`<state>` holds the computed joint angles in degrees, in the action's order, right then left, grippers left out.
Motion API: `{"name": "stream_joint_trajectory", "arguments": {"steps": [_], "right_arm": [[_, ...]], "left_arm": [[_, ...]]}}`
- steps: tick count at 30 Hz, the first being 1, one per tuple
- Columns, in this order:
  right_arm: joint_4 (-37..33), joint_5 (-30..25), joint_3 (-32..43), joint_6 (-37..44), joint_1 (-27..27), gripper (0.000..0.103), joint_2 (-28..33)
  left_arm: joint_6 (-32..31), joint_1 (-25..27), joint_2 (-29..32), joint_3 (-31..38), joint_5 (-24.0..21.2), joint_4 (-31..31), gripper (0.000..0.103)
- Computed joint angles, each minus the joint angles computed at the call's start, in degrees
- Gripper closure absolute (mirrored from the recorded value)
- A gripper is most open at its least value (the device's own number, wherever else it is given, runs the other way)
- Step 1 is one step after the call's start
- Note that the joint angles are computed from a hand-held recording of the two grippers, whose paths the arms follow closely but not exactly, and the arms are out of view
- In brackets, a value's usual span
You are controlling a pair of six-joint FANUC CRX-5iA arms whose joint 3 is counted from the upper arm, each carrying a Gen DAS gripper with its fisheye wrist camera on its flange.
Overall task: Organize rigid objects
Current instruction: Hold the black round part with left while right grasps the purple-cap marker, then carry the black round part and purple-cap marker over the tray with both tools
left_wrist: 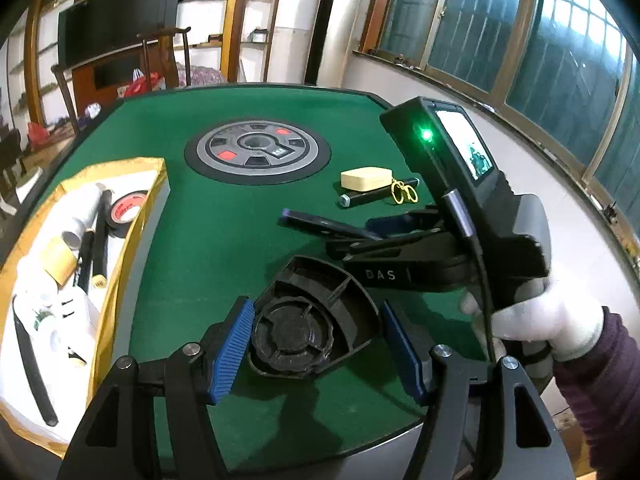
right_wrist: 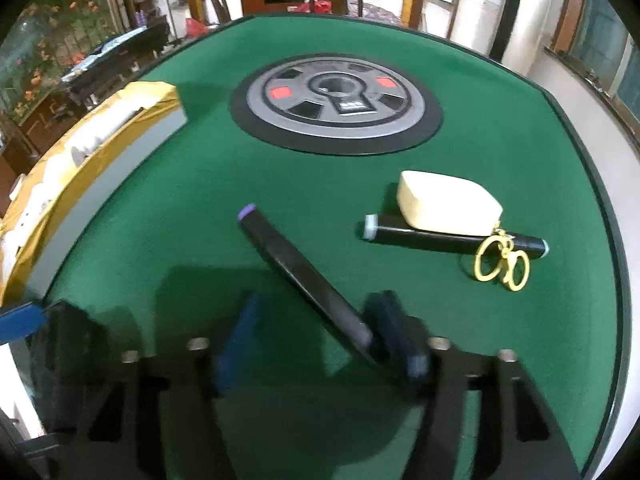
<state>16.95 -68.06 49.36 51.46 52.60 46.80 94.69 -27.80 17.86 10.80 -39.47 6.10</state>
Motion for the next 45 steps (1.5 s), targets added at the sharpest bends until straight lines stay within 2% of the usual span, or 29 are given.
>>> {"name": "stream_joint_trajectory", "arguments": {"steps": [1,2,10,20,26,45], "right_arm": [[0.22,0.47,-0.7,-0.36,0.13,0.07,-0.41],[0.53,0.84,-1.5,-0.77,0.28,0.077,-0.87],[0.59,6.15,-9.5,-5.46,0.49,0.087,-5.55],[-1.58,14.24,-18.53,-10.79,0.08,0.088,-11.39],[-1.54,17.21,-21.57,-12.42,0.17,0.088,-13.54],[-1.02,21.9,-25.18,-15.6,0.51,0.088,-16.04]], "left_arm": [[0.72,-0.26,0.11,0.57,-0.46,-1.24,0.034],[1.48,-0.56,0.18,1.14,-0.94,-2.6,0.034],[5.76,-1.33,0.14,3.1,-2.44,-9.05,0.034],[6.58,-1.43,0.39,3.51,-3.09,-9.96,0.034],[6.8,-1.6,0.42,3.72,-3.68,-10.14,0.034],[6.11,-1.38,0.21,3.06,-3.32,-8.96,0.034]]}}
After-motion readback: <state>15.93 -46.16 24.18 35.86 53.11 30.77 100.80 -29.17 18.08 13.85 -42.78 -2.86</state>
